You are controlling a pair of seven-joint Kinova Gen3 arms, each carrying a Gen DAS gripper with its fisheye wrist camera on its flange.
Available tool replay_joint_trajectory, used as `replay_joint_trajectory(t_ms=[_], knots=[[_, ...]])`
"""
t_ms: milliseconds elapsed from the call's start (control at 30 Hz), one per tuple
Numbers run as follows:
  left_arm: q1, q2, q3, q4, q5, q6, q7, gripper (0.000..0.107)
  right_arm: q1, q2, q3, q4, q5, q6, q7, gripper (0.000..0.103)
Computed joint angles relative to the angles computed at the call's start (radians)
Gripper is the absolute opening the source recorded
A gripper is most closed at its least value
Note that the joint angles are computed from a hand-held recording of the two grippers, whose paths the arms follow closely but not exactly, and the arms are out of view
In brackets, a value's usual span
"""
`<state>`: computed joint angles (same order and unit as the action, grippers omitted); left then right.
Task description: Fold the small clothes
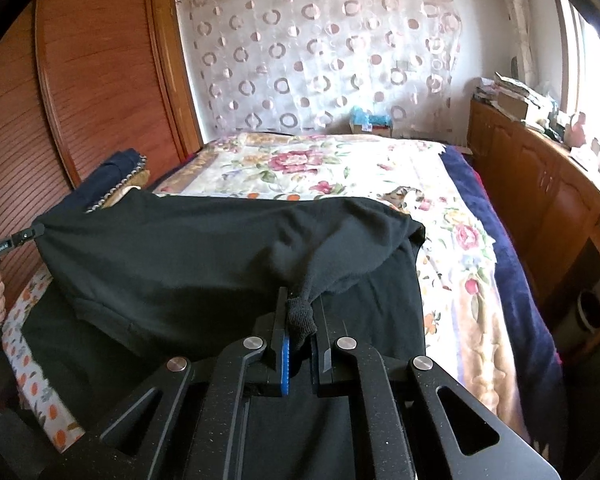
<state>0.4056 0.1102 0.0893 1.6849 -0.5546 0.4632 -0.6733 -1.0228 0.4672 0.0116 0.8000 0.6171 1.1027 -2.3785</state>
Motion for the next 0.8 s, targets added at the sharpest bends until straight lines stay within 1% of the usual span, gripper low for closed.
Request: replay_joint_trajectory(t_ms=[100,300,367,433,633,700,800], knots=[[0.008,-0.034,0.000,0.042,-0.031,0.000,0.037,0.009,-0.028,-0.035,0.000,0.066,0.026,-0.013,-0.033,0.007],[-0.003,-0.083,0.046,0.098,-0.109,0.019,0.117,0.009,-0.048,-0.102,-0.038,0.172,0.086,-0.015,-0.092,0.007],[-0.016,-0.097,0.064,0.109,-0.102,0.020,0.118,0.009,-0.054,-0.125,-0.054,0.208,0.108,-0.017,-0.121,0.007],[-0.031,-0.113,0.079,0.118,-0.070,0.027,0.089,0.009,-0.053,-0.144,-0.073,0.238,0.123,-0.018,-0.141,0.007],[-0.058,-0.126,0.110,0.149,-0.014,0.045,0.034,0.009,-0.055,-0.165,-0.118,0.283,0.143,0.004,-0.207,0.007],[-0.063,-0.127,0.116,0.164,-0.009,0.048,0.039,0.009,-0.051,-0.158,-0.129,0.283,0.130,0.017,-0.216,0.007],[-0.057,-0.107,0.126,0.169,-0.040,0.078,0.077,0.009,-0.037,-0.138,-0.133,0.273,0.104,0.029,-0.204,0.007]])
